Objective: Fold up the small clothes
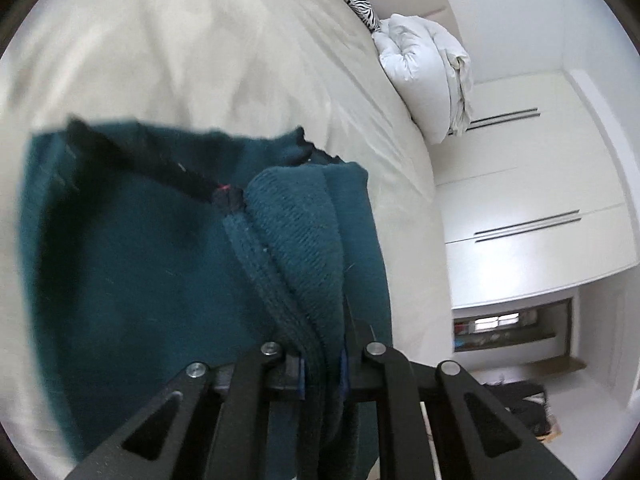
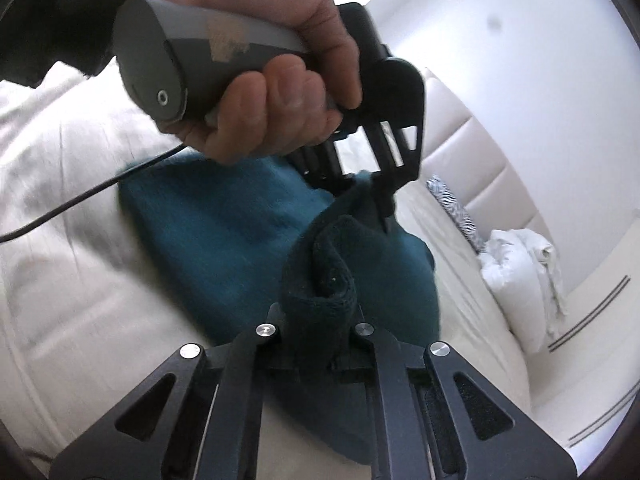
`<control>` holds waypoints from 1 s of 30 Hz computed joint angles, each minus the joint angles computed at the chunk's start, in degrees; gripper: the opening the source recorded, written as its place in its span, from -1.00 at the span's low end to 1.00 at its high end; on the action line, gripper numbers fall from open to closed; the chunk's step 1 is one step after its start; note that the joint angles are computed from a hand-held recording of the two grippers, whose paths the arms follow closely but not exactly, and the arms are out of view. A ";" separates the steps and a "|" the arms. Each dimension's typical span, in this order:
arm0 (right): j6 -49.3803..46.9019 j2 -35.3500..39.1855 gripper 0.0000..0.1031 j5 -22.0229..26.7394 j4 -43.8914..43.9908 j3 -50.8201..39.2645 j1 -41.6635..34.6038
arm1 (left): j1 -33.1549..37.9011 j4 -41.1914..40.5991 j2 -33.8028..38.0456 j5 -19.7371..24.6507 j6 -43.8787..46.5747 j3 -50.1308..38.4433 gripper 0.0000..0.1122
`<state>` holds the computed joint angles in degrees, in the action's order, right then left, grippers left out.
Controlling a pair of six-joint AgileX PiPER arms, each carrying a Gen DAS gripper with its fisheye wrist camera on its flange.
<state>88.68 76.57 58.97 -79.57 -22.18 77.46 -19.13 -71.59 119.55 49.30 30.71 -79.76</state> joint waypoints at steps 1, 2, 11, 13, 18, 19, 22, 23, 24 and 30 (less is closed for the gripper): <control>-0.10 -0.17 -0.85 -0.38 0.16 -0.61 0.37 | 0.51 1.74 -0.34 0.14 -0.65 -0.38 -0.78; -0.19 0.17 -0.85 -1.26 -0.30 -1.61 -0.07 | 1.13 3.41 -0.66 0.39 -1.08 -0.73 -0.78; -1.04 6.11 -0.85 -9.39 -4.02 -9.63 -3.10 | 6.66 10.96 -2.10 2.20 0.51 0.25 -0.78; -0.45 7.21 -0.85 -9.05 -3.16 -10.16 -1.99 | 7.61 10.87 -2.54 2.23 2.05 1.85 -0.78; -0.58 11.06 -0.85 -14.00 -5.39 -14.14 -7.06 | 8.57 10.57 -1.41 2.28 3.08 1.34 -0.78; 1.54 13.30 -0.85 -13.08 -5.38 -15.01 -5.23 | 8.70 10.95 -1.51 2.25 3.14 1.40 -0.78; 3.28 15.16 -0.85 -12.33 -4.91 -16.23 -3.08 | 8.92 12.32 -2.05 1.91 2.94 1.49 -0.78; 3.91 15.23 -0.85 -12.89 -5.77 -15.81 -3.59 | 9.01 12.30 -2.12 1.79 2.98 1.67 -0.78; 3.90 15.60 -0.85 -13.29 -5.83 -16.09 -3.73 | 9.15 11.77 -2.18 1.38 3.51 2.54 -0.78; 2.65 15.43 -0.76 -16.07 -3.06 -15.59 -4.98 | 10.01 6.33 -1.23 -1.28 7.24 6.20 -0.60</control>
